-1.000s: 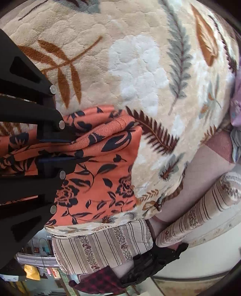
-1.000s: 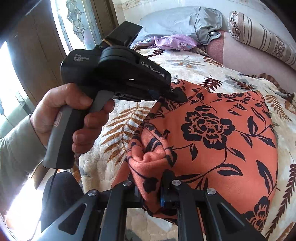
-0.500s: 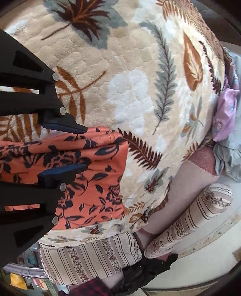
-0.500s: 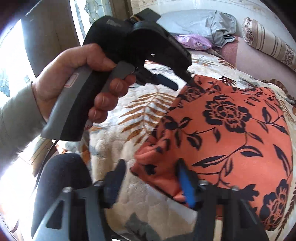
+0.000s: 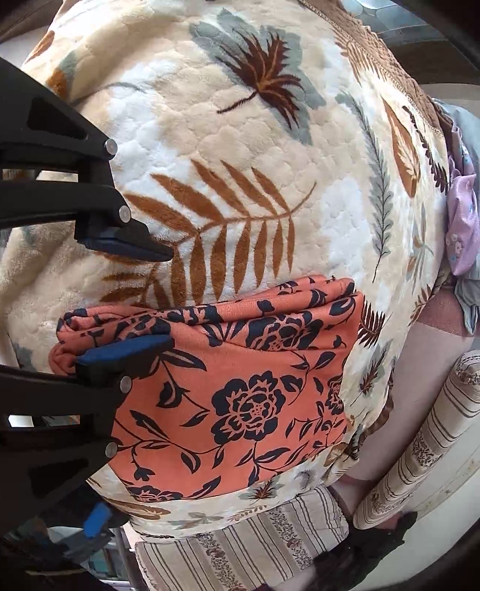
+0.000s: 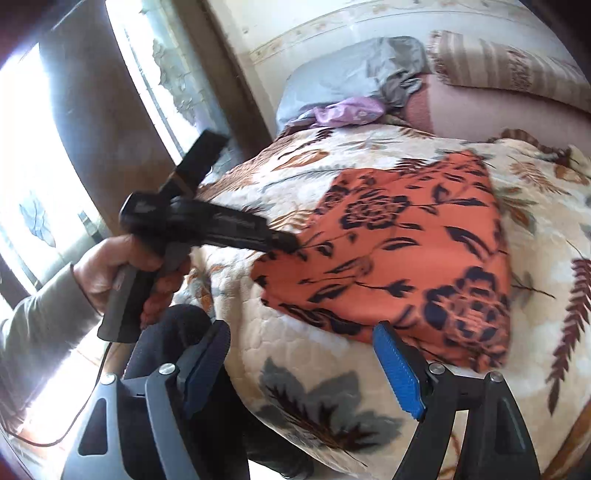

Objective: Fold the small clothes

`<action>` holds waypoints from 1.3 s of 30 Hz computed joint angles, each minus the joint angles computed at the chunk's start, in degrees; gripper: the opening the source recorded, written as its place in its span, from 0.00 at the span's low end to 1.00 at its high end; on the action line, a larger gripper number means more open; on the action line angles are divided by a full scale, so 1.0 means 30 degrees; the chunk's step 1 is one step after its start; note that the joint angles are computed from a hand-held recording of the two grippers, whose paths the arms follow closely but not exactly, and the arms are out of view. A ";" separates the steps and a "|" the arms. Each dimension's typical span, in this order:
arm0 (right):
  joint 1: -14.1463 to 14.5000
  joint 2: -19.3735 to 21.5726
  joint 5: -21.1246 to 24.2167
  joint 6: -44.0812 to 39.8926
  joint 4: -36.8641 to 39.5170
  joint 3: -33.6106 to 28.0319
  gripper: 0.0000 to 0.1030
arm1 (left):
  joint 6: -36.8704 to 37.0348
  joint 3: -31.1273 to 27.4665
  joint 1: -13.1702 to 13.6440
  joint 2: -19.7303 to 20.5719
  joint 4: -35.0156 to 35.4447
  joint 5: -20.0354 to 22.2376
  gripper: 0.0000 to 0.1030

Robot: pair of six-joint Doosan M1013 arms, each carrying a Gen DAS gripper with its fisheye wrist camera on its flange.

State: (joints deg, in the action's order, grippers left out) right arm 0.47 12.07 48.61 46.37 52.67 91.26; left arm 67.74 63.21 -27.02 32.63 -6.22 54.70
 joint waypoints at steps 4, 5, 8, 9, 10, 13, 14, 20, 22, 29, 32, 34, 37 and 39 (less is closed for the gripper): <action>-0.1836 0.0193 0.0457 0.3387 0.0665 -0.0230 0.80 | 0.0280 0.0334 -0.0363 -0.0649 0.0298 -0.0976 0.39; -0.2225 0.0427 0.0761 0.4131 0.0998 -0.0417 0.80 | 0.0569 0.0570 -0.0451 -0.0876 0.0003 -0.1705 0.39; -0.3139 0.1556 0.2877 0.6211 0.1920 -0.1435 0.81 | 0.1472 0.0470 -0.0689 -0.0833 -0.0670 -0.2462 0.39; -0.3346 0.2011 0.3666 0.6422 0.2634 -0.1778 0.81 | 0.1241 0.0208 -0.0780 -0.0580 -0.0348 -0.1994 0.39; -0.3496 0.2467 0.4403 0.6672 0.3291 -0.2125 0.81 | 0.0851 -0.0094 -0.0846 -0.0261 0.0059 -0.1328 0.39; -0.3457 0.3740 0.5855 0.7946 0.3724 -0.3405 0.81 | -0.0292 -0.0180 -0.1167 0.0234 0.1796 -0.0444 0.38; -0.3404 0.4190 0.6289 0.8615 0.3829 -0.3830 0.81 | -0.0413 0.0060 -0.1300 0.0134 0.2377 -0.0723 0.38; -0.2539 0.5805 0.7502 1.0251 0.2431 -0.5534 0.46 | -0.0530 -0.0323 -0.1688 0.0307 0.3967 0.0101 0.38; -0.2580 0.5883 0.7407 1.0733 0.2901 -0.5173 0.42 | -0.1147 -0.0764 -0.1827 0.0365 0.4577 0.0760 0.38; -0.2416 0.5804 0.7227 1.0299 0.2202 -0.5333 0.40 | -0.1700 -0.1828 -0.2125 0.0436 0.5245 -0.1852 0.54; -0.2558 0.5899 0.7739 1.0345 0.2827 -0.5418 0.53 | -0.1692 -0.3596 -0.1956 0.2285 0.4973 0.1899 0.53; -0.2875 0.5800 0.7825 0.9908 0.3617 -0.5431 0.60 | -0.2279 -0.2557 -0.2061 0.1809 0.5594 0.0540 0.54; -0.3164 0.5920 0.6870 0.9752 0.4618 -0.5797 0.75 | -0.2045 -0.2346 -0.2109 0.1696 0.5786 0.0375 0.54; -0.3137 0.6722 0.7028 1.0941 0.4505 -0.6971 0.75 | -0.2006 -0.2228 -0.2008 0.1643 0.5400 0.0123 0.54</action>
